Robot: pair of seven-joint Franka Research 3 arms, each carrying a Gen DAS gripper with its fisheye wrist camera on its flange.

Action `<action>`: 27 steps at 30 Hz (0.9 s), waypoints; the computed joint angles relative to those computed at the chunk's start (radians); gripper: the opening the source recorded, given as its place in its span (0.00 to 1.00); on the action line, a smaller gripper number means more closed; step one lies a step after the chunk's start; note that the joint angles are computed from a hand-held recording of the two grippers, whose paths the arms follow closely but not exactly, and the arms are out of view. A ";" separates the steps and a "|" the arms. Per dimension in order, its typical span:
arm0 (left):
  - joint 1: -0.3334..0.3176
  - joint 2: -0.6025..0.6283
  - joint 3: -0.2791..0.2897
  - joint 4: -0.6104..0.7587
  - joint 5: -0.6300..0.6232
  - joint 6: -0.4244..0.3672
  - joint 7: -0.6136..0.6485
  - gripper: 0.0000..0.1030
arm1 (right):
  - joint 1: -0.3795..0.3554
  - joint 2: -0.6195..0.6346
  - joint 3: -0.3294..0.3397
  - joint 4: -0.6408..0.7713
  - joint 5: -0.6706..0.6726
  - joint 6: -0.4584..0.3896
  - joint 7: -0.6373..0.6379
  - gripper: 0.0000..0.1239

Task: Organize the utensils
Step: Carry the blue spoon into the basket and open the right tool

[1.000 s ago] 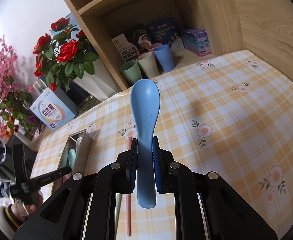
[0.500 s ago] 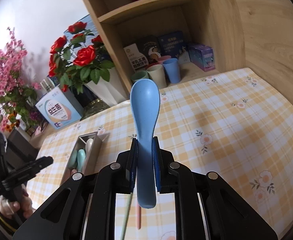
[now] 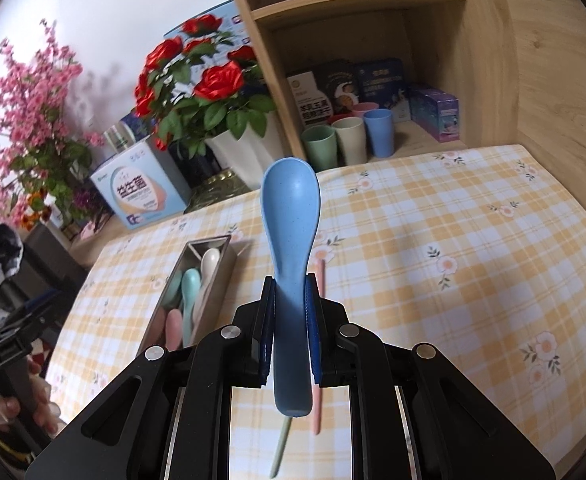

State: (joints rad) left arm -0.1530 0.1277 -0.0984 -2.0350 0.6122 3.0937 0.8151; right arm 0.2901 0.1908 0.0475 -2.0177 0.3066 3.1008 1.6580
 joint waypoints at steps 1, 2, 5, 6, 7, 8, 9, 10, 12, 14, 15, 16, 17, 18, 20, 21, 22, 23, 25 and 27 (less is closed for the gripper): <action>-0.008 -0.009 0.015 -0.010 0.028 0.005 -0.027 0.94 | 0.004 0.003 0.003 0.005 -0.004 -0.008 -0.002 0.12; -0.007 -0.015 0.019 -0.017 0.039 0.009 -0.038 0.94 | 0.003 0.006 0.009 0.010 -0.001 -0.015 -0.009 0.12; 0.005 -0.039 0.027 -0.050 0.071 0.033 -0.080 0.94 | 0.012 0.019 0.019 0.032 -0.005 -0.041 -0.017 0.12; -0.001 -0.046 0.044 -0.056 0.124 0.040 -0.130 0.94 | 0.013 0.025 0.026 0.041 0.000 -0.051 -0.025 0.12; -0.004 -0.051 0.056 -0.056 0.176 0.038 -0.178 0.94 | 0.013 0.029 0.032 0.048 0.004 -0.059 -0.033 0.12; -0.001 -0.056 0.061 -0.059 0.220 0.037 -0.218 0.94 | 0.013 0.035 0.041 0.056 0.010 -0.069 -0.045 0.12; 0.005 -0.062 0.065 -0.063 0.266 0.037 -0.259 0.94 | 0.014 0.041 0.046 0.064 0.013 -0.079 -0.056 0.12; 0.015 -0.065 0.060 -0.065 0.289 0.038 -0.281 0.94 | 0.016 0.047 0.052 0.072 0.017 -0.091 -0.066 0.12; 0.033 -0.074 0.055 -0.074 0.338 0.041 -0.332 0.94 | 0.002 0.072 0.090 0.107 0.052 -0.139 -0.130 0.12; 0.051 -0.084 0.054 -0.084 0.410 0.046 -0.404 0.94 | 0.029 0.092 0.076 0.131 0.028 -0.169 -0.138 0.12; 0.061 -0.089 0.055 -0.088 0.463 0.045 -0.458 0.94 | 0.038 0.107 0.076 0.150 0.020 -0.195 -0.145 0.12; 0.072 -0.093 0.050 -0.093 0.482 0.044 -0.480 0.94 | 0.045 0.116 0.075 0.162 0.018 -0.212 -0.149 0.12; 0.084 -0.096 0.045 -0.099 0.494 0.044 -0.498 0.94 | 0.055 0.133 0.074 0.183 0.010 -0.239 -0.151 0.12; 0.095 -0.101 0.043 -0.110 0.504 0.047 -0.516 0.94 | 0.065 0.147 0.070 0.201 -0.002 -0.259 -0.152 0.12; 0.114 -0.111 0.035 -0.122 0.538 0.040 -0.560 0.94 | 0.086 0.182 0.062 0.246 -0.028 -0.298 -0.150 0.12; 0.123 -0.116 0.032 -0.126 0.566 0.035 -0.590 0.94 | 0.096 0.203 0.057 0.275 -0.042 -0.320 -0.146 0.12; 0.132 -0.120 0.028 -0.132 0.581 0.035 -0.605 0.94 | 0.102 0.217 0.055 0.295 -0.049 -0.332 -0.144 0.12; 0.140 -0.125 0.025 -0.140 0.584 0.034 -0.611 0.94 | 0.109 0.238 0.053 0.323 -0.057 -0.351 -0.142 0.12; 0.154 -0.132 0.018 -0.156 0.562 0.036 -0.596 0.94 | 0.121 0.278 0.050 0.377 -0.069 -0.387 -0.132 0.12; 0.168 -0.138 0.014 -0.171 0.541 0.040 -0.590 0.94 | 0.131 0.317 0.044 0.432 -0.080 -0.431 -0.112 0.12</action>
